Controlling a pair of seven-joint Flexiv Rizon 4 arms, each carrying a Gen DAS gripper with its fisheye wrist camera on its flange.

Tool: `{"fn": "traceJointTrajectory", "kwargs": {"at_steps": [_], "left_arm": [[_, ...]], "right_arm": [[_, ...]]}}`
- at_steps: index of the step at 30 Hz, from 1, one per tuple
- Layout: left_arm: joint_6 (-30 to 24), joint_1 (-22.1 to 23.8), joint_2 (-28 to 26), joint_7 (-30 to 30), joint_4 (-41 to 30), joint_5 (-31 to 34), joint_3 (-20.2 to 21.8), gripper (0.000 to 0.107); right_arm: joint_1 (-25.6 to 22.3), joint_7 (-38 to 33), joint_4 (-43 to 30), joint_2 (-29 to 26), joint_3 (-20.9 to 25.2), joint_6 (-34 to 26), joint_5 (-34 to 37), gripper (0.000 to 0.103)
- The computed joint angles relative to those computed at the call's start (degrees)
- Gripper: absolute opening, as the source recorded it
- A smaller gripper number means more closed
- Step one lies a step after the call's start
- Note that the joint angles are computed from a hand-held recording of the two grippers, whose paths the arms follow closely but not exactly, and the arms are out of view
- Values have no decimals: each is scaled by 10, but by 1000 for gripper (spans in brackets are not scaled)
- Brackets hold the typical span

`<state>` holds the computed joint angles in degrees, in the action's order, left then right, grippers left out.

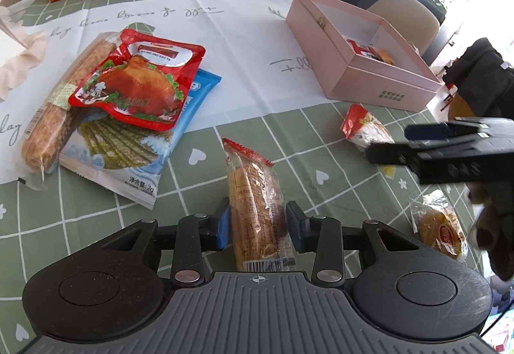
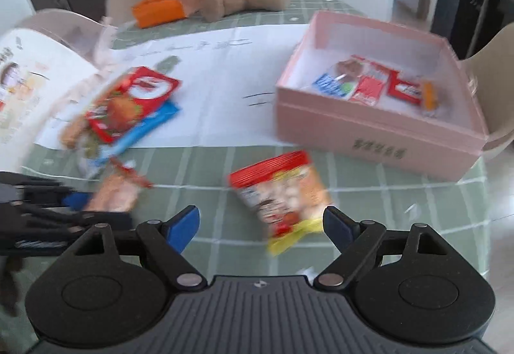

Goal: Organize snacks
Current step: 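Grasp the cartoon-boy ball snack packet with the right tool while the left tool holds the wafer, then carry both packets over the pink box and open both tools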

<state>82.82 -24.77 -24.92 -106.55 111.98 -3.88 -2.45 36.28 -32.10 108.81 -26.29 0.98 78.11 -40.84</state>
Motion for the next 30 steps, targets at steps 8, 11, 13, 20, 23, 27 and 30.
{"fn": "traceJointTrajectory", "kwargs": {"at_steps": [8,11,13,20,23,27,30], "left_arm": [[-4,-4,0,-4,-3,8,5,41],[10,4,0,-2,5,3,-3,41],[29,20,0,9,17,-11,-24,42],[56,33,-10,51,22,-42,-49,41],[31,-16,-17,29,-5,-27,6,41],[-45,-70,-20,5,-52,41,61,43],[-71,-56,-18,39,-63,64,32,47]], "right_arm": [[-12,-47,-70,-57,16,-48,49,86],[-14,-58,-65,-55,27,-33,65,86],[-14,-72,-56,-49,34,-24,75,83],[20,-13,18,11,-15,-8,10,53],[32,60,58,43,-52,14,-58,52],[29,141,93,76,-73,-2,-145,52],[11,182,119,97,-64,-17,-175,52]]}}
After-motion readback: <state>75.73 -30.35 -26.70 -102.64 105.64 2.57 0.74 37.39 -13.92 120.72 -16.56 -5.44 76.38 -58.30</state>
